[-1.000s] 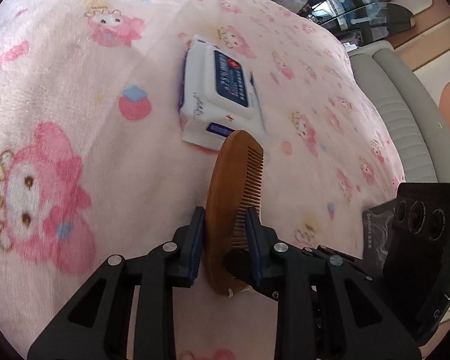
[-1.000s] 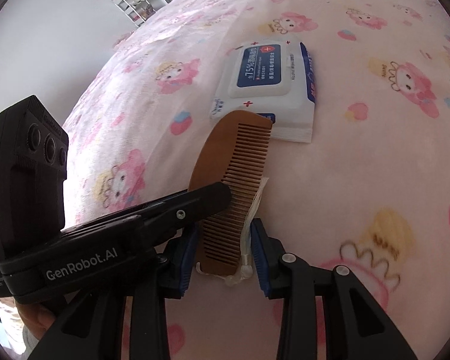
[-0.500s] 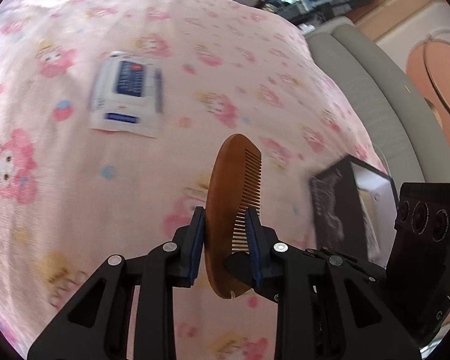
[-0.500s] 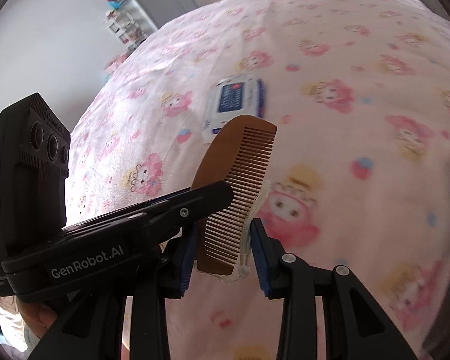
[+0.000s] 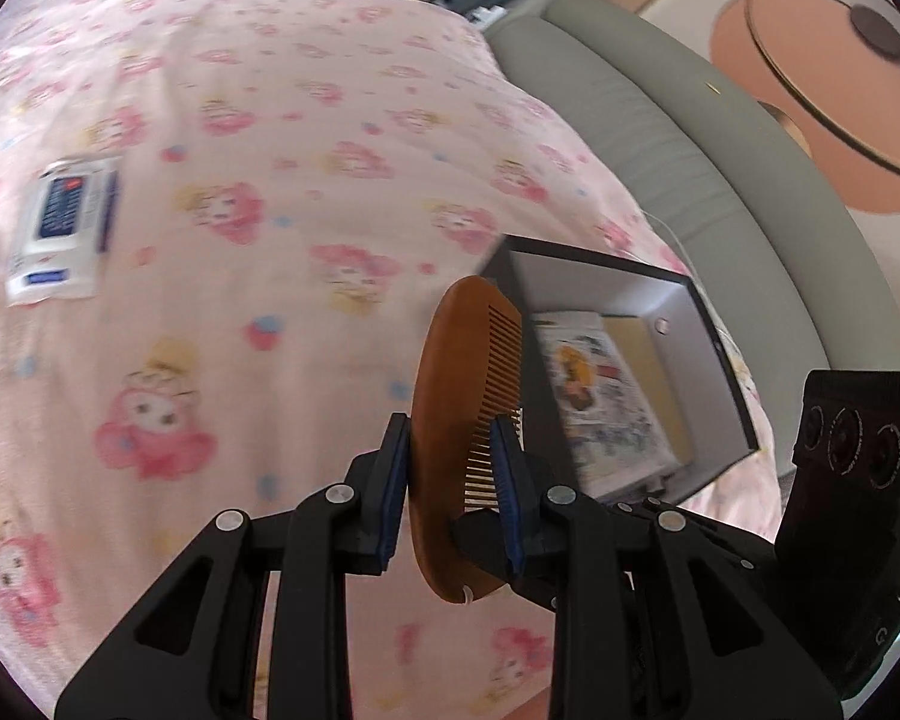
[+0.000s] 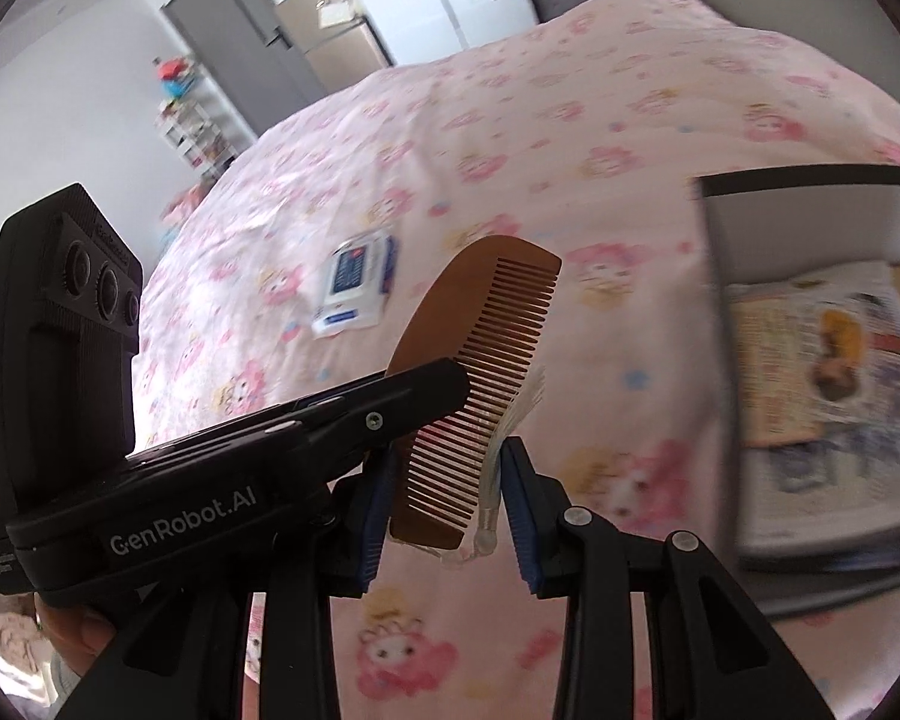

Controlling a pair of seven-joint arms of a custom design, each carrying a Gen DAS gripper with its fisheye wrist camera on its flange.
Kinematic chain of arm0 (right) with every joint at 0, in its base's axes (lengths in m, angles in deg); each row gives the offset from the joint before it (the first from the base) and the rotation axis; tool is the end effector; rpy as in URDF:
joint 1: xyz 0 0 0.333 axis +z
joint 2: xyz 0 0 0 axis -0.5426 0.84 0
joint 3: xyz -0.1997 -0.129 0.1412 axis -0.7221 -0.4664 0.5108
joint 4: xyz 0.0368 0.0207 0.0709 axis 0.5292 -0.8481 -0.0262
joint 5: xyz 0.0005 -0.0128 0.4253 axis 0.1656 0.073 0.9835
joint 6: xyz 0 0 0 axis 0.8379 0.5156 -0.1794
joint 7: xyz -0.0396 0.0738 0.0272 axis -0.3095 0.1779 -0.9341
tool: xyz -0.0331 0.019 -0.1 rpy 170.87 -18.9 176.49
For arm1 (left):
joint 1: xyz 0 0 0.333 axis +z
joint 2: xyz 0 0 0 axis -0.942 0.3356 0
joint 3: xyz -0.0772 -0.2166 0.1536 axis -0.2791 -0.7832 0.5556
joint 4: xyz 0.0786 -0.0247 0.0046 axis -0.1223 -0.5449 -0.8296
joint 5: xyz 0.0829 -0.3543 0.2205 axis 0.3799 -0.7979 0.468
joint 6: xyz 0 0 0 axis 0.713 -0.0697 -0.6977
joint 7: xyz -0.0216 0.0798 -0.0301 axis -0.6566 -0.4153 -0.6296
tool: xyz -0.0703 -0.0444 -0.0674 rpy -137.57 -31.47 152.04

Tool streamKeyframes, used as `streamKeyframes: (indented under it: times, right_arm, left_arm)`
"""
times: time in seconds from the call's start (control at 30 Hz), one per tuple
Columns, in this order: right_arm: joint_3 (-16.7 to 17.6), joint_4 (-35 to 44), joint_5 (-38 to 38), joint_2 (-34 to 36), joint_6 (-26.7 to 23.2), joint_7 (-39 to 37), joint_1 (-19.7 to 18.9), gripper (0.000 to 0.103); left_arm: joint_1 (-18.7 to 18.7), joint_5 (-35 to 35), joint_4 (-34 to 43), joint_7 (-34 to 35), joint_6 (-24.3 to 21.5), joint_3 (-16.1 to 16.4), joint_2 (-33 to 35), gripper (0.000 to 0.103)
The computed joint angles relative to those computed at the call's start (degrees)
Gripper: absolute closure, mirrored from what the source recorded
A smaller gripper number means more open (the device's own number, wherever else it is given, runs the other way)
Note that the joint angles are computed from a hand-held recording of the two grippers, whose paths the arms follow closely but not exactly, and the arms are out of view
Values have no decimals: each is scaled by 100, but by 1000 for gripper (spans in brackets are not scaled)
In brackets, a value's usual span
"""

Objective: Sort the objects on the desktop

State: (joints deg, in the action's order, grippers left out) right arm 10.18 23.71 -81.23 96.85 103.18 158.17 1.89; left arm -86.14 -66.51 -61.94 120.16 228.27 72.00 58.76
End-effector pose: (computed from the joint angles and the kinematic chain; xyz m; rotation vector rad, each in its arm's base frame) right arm 0.5903 0.4984 0.6021 -2.0737 1.3246 0.0283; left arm 0.5734 -0.3221 0.5825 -2.2462 1.7508 -1.2618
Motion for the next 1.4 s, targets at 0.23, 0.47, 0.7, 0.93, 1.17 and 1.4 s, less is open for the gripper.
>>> streamKeyframes:
  times: [0.23, 0.47, 0.7, 0.93, 1.17, 1.4]
  right_arm:
    - [-56, -1877, 129, -1332, 849, 138, -490, 71]
    - [-51, -2465, 262, -1644, 1037, 311, -834, 71]
    - [25, -2622, 357, -1742, 1102, 169, -921, 71]
    - [202, -2980, 536, -1957, 1195, -213, -798, 71]
    - [291, -3821, 449, -2181, 1126, -333, -494, 71]
    - [120, -3833, -27, -1768, 1301, 405, -343, 71]
  left_arm:
    - [-300, 121, 2095, 393, -337, -214, 1588, 79]
    - [-850, 539, 4529, 353, -1505, -49, 3275, 79]
    - [-739, 564, 3363, 14, -1061, 75, 2511, 78]
    - [-337, 599, 1019, -630, -520, 131, 981, 78]
    - [-109, 136, -201, -660, -200, -19, 575, 78]
    - [-39, -277, 45, -61, -186, -140, 1030, 78]
